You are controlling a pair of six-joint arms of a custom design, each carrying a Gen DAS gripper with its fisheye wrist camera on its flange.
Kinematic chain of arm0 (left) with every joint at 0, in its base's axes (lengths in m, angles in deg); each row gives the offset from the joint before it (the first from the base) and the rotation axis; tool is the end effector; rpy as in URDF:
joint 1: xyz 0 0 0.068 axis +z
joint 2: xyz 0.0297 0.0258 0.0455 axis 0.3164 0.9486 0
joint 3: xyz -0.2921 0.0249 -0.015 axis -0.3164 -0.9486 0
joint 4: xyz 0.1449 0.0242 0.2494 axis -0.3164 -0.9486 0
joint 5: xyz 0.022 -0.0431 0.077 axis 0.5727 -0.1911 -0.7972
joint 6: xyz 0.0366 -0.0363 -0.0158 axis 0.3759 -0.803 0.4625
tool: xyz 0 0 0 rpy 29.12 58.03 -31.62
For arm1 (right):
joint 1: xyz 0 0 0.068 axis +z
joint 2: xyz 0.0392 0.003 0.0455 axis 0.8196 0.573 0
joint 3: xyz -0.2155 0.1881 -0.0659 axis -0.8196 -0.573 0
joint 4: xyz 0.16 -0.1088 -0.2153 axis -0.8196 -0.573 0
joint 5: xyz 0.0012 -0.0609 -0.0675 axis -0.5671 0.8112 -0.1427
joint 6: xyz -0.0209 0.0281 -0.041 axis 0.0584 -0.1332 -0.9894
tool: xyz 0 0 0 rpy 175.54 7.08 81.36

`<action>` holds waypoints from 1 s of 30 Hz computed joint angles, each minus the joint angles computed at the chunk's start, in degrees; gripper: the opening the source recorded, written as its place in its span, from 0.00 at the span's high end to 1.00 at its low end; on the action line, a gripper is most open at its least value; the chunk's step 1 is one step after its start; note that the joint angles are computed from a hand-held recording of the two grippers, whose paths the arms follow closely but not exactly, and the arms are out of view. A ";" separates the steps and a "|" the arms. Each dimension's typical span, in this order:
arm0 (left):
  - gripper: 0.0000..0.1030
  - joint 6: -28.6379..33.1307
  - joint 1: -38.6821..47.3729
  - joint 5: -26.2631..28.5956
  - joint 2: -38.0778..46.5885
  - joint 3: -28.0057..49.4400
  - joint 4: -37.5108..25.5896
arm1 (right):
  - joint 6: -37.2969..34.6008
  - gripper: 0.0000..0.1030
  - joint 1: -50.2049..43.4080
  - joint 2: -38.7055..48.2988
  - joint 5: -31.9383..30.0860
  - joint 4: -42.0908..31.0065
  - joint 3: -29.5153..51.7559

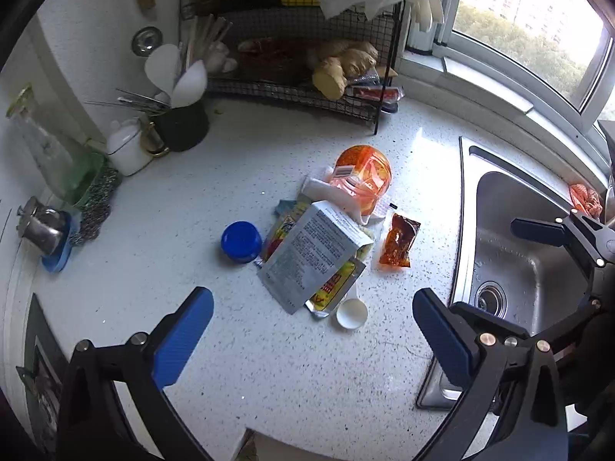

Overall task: Collect trash
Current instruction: 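Move both tools toward the white leaflet card and yellow yeast packet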

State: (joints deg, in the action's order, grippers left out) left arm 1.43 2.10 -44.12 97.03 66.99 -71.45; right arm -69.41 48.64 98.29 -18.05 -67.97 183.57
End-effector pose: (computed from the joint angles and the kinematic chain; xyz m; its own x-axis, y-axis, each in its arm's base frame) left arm 0.3123 -0.0889 0.4504 -0.8907 0.1232 -0.4376 0.1337 0.9910 0.0068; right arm 0.2702 -0.0203 0.4626 -0.7985 -0.3367 -0.4991 -0.4086 0.9119 0.0387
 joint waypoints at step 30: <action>0.21 13.86 2.74 6.04 14.18 1.88 5.65 | 1.20 0.01 -3.81 14.55 0.08 -1.63 7.31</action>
